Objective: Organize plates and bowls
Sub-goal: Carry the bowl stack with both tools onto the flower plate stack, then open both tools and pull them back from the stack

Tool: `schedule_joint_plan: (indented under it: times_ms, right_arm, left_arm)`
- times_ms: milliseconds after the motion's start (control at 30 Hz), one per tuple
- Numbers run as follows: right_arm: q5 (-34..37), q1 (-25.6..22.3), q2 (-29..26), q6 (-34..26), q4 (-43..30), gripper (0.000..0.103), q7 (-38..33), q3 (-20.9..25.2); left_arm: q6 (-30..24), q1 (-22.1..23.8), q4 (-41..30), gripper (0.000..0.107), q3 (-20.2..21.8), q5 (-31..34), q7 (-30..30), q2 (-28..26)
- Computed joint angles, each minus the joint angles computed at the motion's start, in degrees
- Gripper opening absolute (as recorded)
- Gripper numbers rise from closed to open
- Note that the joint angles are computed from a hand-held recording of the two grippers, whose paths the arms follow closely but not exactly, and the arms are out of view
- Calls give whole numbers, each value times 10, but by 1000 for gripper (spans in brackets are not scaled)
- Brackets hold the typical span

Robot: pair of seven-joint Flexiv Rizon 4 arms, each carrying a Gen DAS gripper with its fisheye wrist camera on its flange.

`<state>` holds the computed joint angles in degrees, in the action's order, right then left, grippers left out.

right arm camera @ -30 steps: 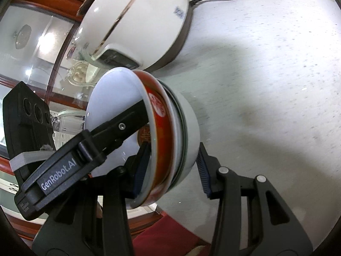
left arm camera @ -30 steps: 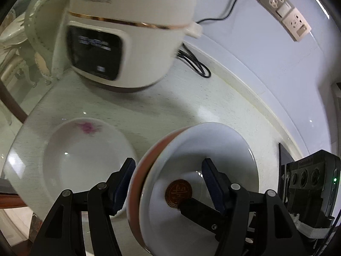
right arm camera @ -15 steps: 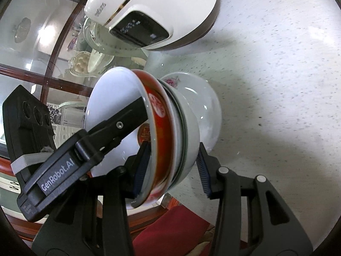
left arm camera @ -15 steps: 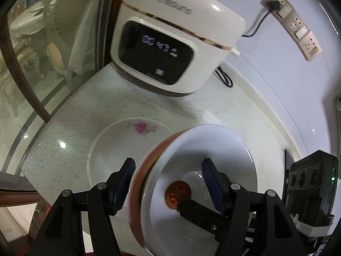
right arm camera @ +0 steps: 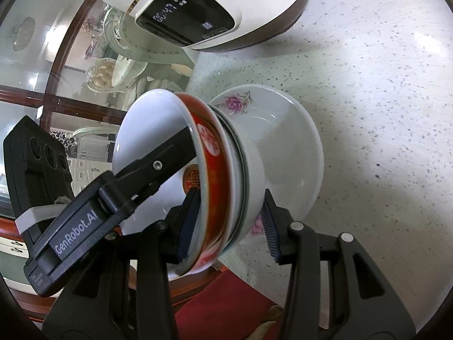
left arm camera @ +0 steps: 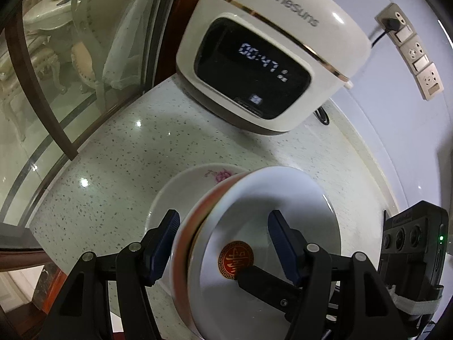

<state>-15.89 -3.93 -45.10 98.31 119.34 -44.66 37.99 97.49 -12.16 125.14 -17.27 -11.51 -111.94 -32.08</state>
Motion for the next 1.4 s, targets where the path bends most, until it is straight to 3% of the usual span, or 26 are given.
schedule_joint_plan:
  times_ms: [167,367,467,533,667,800,833,933,1033,1100,1133,1267,1333,1400]
  right_arm:
    - [1,16,-9,-26,-24,48,-2,-14]
    - [30,46,0,-45,-37,48,-21,-39]
    - [42,56,6,-54,-41,52,-30,-44]
    - [51,72,23,-54,-34,55,-35,-60]
    - [67,152,68,-27,-8,74,-28,-147]
    - [84,188,86,22,19,75,-26,-181]
    - [87,218,95,49,35,77,-18,-213]
    - [148,316,118,112,73,79,-27,-299]
    - [184,371,129,167,111,79,-18,-346]
    - [236,411,131,211,129,82,-31,-372]
    - [267,435,131,237,139,85,-43,-385]
    - [399,577,146,287,175,87,-119,-485]
    - [524,657,152,307,168,87,-228,-524]
    - [597,737,139,372,181,92,-261,-576]
  left_arm:
    - [9,28,2,65,-23,5,0,-16]
    - [26,30,-3,66,-21,18,7,-29]
    - [41,50,3,70,-42,29,5,-34]
    - [56,56,6,84,-45,39,3,-36]
    - [91,44,16,90,-23,50,-12,-27]
    - [126,31,28,97,-2,67,-23,-21]
    - [138,36,33,103,-5,76,-26,-21]
    - [179,58,50,103,-19,114,-36,-19]
    - [208,2,67,103,34,106,-25,9]
    - [222,-71,74,103,102,85,-12,28]
    - [229,-111,83,103,126,41,20,37]
    - [329,-271,127,103,123,-316,275,58]
    - [392,-351,131,103,152,-407,309,55]
    - [474,-431,150,103,205,-421,268,49]
